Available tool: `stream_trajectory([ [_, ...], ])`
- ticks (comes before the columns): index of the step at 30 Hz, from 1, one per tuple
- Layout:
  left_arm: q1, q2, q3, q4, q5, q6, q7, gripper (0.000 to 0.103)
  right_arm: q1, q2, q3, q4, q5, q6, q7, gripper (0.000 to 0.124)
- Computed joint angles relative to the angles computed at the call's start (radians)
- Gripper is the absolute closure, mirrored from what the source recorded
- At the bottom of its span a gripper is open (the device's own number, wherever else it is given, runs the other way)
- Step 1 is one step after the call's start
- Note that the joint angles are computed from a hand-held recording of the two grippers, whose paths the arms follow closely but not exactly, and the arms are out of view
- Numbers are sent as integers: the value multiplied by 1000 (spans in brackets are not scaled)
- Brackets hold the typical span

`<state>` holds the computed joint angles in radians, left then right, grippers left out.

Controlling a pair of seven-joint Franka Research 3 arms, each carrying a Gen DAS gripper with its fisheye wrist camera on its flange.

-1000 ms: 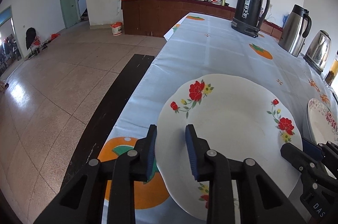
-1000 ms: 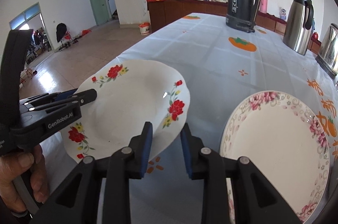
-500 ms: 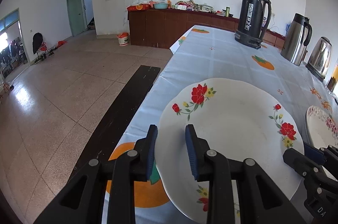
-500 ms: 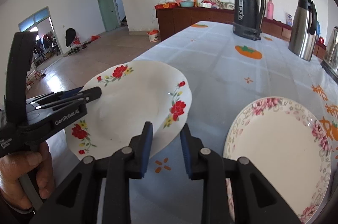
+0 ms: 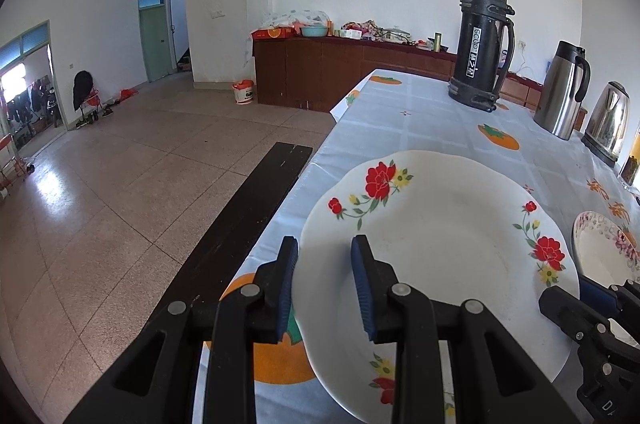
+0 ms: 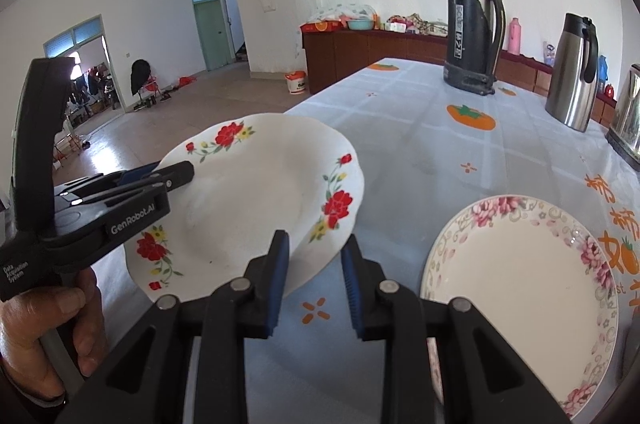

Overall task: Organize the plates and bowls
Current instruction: 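Carry the red-flower plate with both grippers over the stacked plates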

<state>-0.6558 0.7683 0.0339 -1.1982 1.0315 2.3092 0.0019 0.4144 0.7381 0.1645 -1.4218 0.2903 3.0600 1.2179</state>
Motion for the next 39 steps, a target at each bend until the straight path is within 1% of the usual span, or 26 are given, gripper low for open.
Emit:
stream_trajectory([
  [4,-8,0,2,2,5,-7,-13,73,-8,-7,9,-19,3,29,-12,97],
  [11,-25,-19,4,-13,35,-25,-37,73,-38,-29,49,-69,12,90,-49,97],
  [17,-29,-20,-2,-10,47,-35,-48,73,-78,-38,97,-96,23,121,-78,97],
  [23,-41,-22,-1,-4,66,-46,-66,73,-117,-55,145,-142,22,181,-99,97],
  [28,-46,-19,-5,9,74,-52,-62,73,-175,-57,209,-169,5,223,-103,97],
  [30,-50,-15,-4,17,75,-54,-59,73,-190,-62,222,-181,-4,238,-97,97],
  [33,-57,-7,-3,31,75,-60,-53,73,-203,-70,230,-202,-20,258,-80,97],
  [39,-70,19,1,77,68,-67,-38,73,-214,-98,224,-257,-57,306,-34,97],
])
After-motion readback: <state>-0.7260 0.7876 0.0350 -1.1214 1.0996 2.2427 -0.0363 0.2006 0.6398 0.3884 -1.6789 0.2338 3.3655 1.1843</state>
